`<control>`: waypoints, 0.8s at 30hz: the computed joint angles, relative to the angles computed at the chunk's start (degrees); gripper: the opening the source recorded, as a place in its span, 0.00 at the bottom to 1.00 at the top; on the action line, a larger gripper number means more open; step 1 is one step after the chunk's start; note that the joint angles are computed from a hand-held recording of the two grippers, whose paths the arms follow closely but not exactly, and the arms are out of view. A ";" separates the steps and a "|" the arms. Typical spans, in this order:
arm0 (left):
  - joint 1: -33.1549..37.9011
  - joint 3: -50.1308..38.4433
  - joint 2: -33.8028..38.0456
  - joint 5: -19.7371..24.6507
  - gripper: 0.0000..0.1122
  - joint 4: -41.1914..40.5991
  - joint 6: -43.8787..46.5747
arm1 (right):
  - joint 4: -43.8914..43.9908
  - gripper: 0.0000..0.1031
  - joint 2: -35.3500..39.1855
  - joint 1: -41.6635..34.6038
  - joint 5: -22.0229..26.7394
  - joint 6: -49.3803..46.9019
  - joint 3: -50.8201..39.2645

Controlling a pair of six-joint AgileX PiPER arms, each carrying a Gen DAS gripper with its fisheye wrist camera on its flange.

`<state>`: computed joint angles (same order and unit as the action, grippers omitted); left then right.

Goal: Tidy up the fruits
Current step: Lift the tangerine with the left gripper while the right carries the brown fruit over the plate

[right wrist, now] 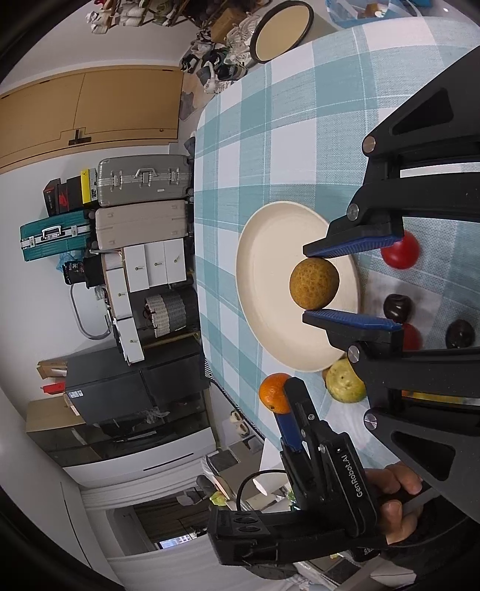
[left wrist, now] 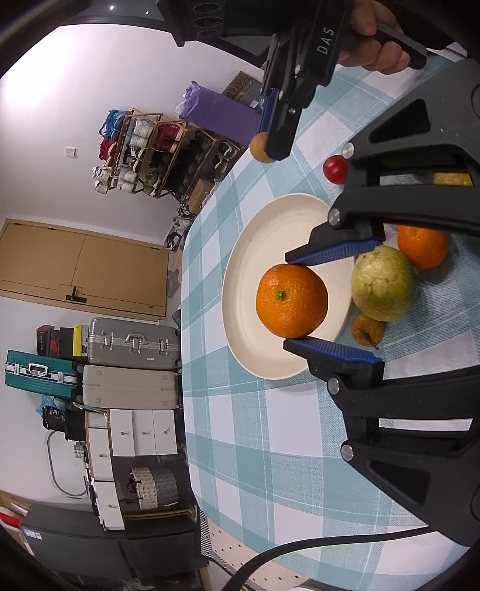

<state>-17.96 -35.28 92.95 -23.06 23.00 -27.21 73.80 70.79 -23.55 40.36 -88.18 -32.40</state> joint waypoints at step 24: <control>-2.74 -9.06 8.58 5.33 0.33 2.02 0.39 | 1.08 0.28 12.04 10.58 -11.77 1.22 -4.81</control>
